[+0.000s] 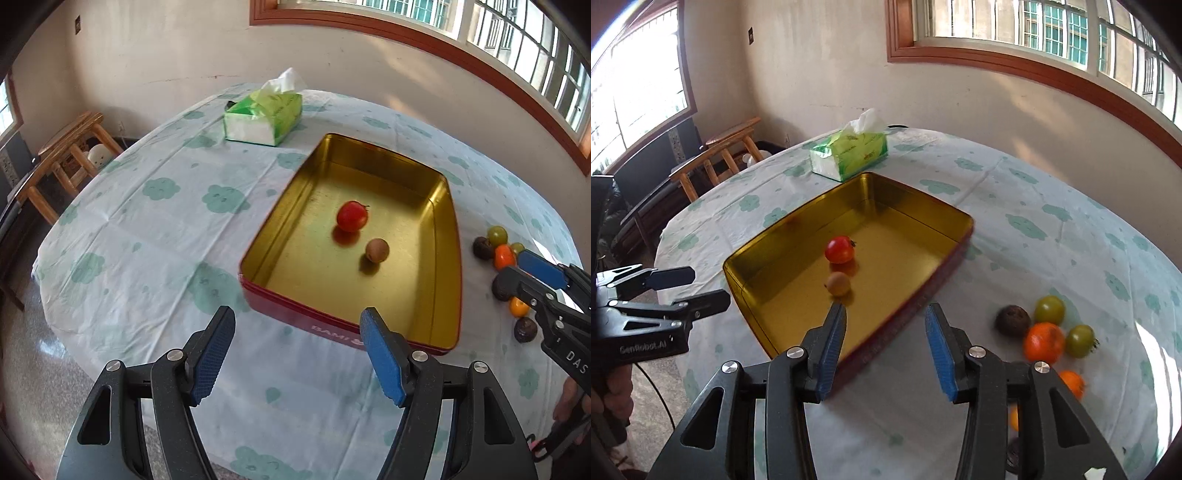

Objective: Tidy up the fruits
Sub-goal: 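Grasp a dark brown dried fruit with the left gripper while the right gripper grasps another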

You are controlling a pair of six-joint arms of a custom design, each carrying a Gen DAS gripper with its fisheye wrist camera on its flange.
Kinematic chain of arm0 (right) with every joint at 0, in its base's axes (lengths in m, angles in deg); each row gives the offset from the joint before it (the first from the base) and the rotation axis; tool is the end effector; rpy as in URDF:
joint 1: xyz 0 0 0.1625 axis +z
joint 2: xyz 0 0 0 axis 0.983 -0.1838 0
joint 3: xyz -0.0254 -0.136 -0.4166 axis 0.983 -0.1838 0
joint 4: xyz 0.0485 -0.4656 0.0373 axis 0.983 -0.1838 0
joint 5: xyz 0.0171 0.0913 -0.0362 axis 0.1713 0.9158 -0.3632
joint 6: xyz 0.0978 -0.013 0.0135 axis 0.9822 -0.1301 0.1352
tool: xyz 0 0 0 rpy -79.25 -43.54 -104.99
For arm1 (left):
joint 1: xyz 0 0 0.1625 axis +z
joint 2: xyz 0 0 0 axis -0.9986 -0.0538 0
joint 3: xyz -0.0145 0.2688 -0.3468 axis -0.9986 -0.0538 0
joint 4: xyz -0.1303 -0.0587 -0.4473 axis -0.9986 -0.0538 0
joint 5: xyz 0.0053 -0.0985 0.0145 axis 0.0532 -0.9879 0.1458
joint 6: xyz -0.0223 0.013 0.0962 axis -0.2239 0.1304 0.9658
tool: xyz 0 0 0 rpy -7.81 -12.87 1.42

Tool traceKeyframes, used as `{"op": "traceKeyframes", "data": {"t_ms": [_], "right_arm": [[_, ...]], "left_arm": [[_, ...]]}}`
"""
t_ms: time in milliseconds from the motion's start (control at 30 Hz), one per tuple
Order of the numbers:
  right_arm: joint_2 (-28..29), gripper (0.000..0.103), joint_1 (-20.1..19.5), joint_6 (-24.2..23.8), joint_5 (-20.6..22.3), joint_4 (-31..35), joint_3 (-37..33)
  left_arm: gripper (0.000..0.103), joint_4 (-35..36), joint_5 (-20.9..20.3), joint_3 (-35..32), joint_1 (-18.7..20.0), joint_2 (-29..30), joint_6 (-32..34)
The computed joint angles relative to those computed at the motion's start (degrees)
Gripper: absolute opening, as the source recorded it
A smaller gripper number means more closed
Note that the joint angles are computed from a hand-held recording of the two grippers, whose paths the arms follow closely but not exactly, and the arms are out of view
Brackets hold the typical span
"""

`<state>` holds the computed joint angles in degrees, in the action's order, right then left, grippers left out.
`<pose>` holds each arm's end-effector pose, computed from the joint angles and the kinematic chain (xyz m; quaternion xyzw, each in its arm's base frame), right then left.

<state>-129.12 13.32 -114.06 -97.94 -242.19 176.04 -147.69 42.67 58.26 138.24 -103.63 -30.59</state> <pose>0.1389 -0.7008 0.2130 0.3519 -0.8727 0.2379 0.2407 -0.2443 -0.6494 0.1063 0.0168 0.8856 -0.3035 0.3512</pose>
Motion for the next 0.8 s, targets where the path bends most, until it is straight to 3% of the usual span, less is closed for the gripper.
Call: {"op": "traceKeyframes", "data": {"t_ms": [167, 333, 700, 800], "right_arm": [[-4.9, 0.047, -3.5, 0.6, -4.0, -4.1, 4.3], [-6.2, 0.047, -6.7, 2.6, -6.0, -4.2, 5.7], [-3.1, 0.046, -9.0, 2.1, -5.3, -5.6, 5.0], [-2.8, 0.039, -9.2, 2.1, -4.2, -5.9, 4.7]], "left_arm": [[0.071, -1.6, -2.3, -1.6, -1.1, 2.7, 4.1], [0.071, -1.5, -4.1, -3.4, -1.9, 5.1, 6.4], [0.071, -1.8, -6.3, -8.0, -3.4, 10.3, 12.4], [0.071, -1.6, -6.6, -10.3, -3.6, 12.3, 14.1]]}}
